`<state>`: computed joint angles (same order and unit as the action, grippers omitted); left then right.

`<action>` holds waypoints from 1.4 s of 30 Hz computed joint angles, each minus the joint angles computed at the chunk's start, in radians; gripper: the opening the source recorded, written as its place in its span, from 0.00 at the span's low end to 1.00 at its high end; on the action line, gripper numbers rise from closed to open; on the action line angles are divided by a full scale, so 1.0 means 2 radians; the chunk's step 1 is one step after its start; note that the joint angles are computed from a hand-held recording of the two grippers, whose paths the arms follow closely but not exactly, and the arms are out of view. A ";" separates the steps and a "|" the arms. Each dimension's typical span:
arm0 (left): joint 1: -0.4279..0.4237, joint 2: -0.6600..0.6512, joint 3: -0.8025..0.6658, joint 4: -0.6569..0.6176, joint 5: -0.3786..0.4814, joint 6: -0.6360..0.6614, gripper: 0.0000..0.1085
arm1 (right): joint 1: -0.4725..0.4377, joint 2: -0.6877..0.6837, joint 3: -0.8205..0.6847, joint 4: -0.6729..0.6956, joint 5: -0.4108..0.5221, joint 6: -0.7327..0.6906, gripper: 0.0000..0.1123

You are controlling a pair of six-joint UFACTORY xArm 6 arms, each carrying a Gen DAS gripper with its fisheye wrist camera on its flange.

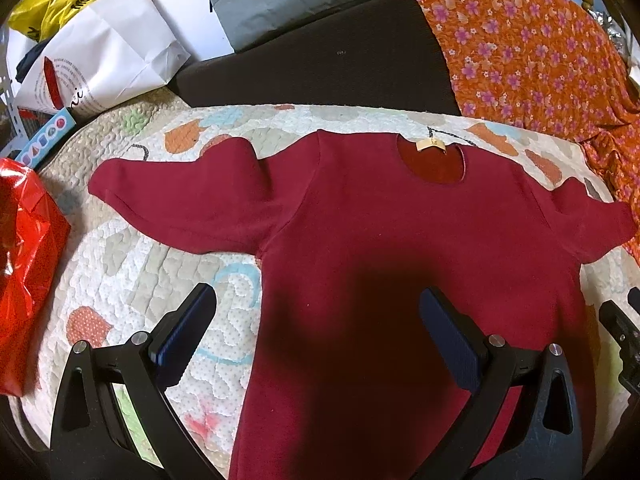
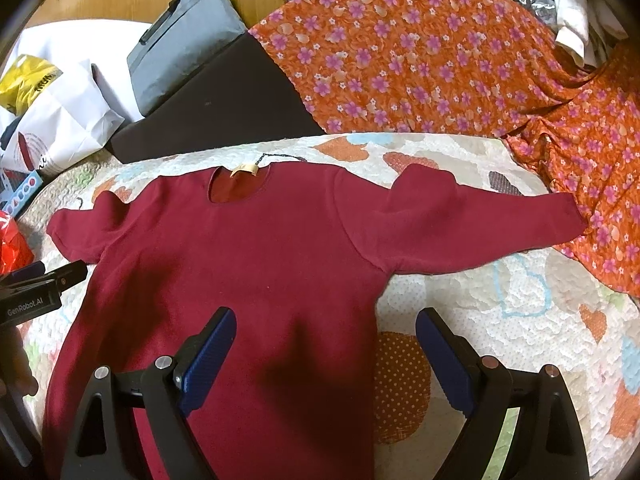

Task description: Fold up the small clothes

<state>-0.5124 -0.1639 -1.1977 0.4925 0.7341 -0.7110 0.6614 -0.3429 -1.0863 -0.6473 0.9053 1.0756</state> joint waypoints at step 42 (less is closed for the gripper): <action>-0.009 0.024 -0.034 -0.007 0.034 0.026 0.94 | 0.000 0.018 -0.006 0.017 -0.008 -0.010 0.80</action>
